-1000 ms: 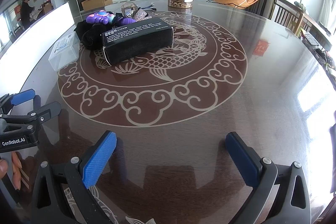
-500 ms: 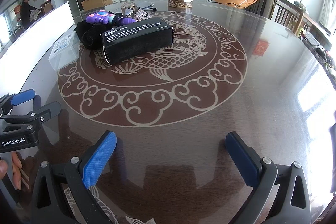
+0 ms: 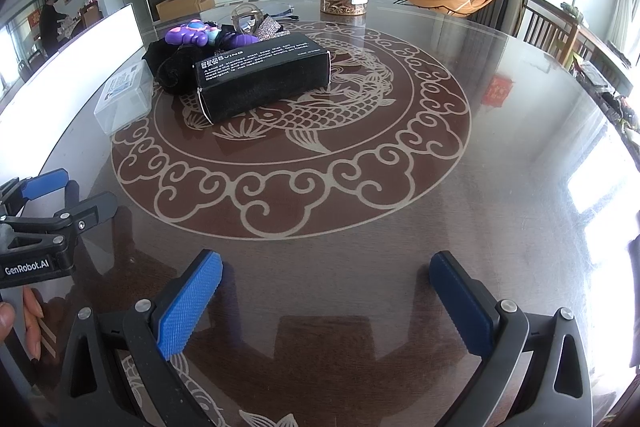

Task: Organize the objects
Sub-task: 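Grasp the clear plastic box with the left tool and lift it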

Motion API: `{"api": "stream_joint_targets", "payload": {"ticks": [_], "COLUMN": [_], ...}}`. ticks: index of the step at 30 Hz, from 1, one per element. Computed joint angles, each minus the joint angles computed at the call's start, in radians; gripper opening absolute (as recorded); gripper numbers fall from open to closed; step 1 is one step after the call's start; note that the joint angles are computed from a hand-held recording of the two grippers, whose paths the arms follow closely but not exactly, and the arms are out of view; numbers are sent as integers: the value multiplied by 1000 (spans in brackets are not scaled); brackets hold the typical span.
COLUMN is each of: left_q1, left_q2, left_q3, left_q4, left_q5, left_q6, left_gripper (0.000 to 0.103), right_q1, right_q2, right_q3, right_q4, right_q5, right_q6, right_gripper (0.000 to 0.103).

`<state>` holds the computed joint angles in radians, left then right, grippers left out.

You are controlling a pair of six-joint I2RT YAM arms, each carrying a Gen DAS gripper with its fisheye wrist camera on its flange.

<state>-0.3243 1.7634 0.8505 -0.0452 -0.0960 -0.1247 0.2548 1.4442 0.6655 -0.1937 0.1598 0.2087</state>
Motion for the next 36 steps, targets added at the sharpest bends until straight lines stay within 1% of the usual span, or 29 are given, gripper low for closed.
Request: {"api": "stream_joint_targets", "payload": {"ticks": [3,4,5,6,8,9,10,11,13,14,16,17,19,21,22,23,24,25,26,27,29,30,33,34,36], "left_q1": [-3,2,9,21,56,104,140,164,182,183,175,169,170,171,168,169,159,145,138,127,108,106,80,63,11], "left_q2": [-3,-7,-8,-3,-10,-17,-18,-15,26,48,124,182,279,382,429,436,421,402,394,360,270,237,68,23,-51], "left_q3": [-3,1,14,49,70,76,87,111,206,255,384,470,604,750,803,805,780,748,733,675,513,457,193,130,20], "left_q4": [-3,-19,-53,-121,-165,-160,-149,-153,-198,-214,-260,-297,-369,-479,-516,-533,-493,-462,-455,-417,-300,-262,-128,-101,-56], "left_q5": [1,17,39,69,119,209,266,286,267,253,196,167,174,195,205,208,182,150,135,129,112,118,163,148,57], "left_q6": [3,20,50,79,40,-12,-67,-113,-162,-166,-169,-176,-181,-175,-177,-174,-165,-144,-131,-115,-94,-84,-77,-78,-56], "left_gripper": [103,103,103,103,103,103,103,103,103,103,103,103,103,103,103,103,103,86,70,69,69,69,69,69,69], "right_q1": [0,0,0,2,4,4,5,5,5,5,5,4,5,4,4,4,4,4,4,4,5,6,6,6,6], "right_q2": [0,-1,0,1,-1,-1,0,0,0,0,0,1,1,2,1,1,2,2,0,0,-1,0,0,-2,0], "right_q3": [0,-1,0,-1,-3,-3,-3,-3,-3,-3,-3,-3,-3,-2,-3,-3,-2,-2,-3,-3,-3,-2,-1,0,-1], "right_q4": [0,0,0,2,3,3,4,4,4,4,4,5,5,5,5,5,6,6,5,4,3,2,2,0,2], "right_q5": [0,0,0,2,4,5,5,5,5,5,5,5,5,5,5,5,4,4,4,5,5,6,5,6,5], "right_q6": [0,0,0,2,5,6,6,6,6,6,6,6,6,5,6,6,5,5,5,5,5,6,6,7,6], "right_gripper": [103,103,103,103,103,103,103,103,103,103,103,103,103,103,103,103,103,103,103,103,103,103,103,103,103]}}
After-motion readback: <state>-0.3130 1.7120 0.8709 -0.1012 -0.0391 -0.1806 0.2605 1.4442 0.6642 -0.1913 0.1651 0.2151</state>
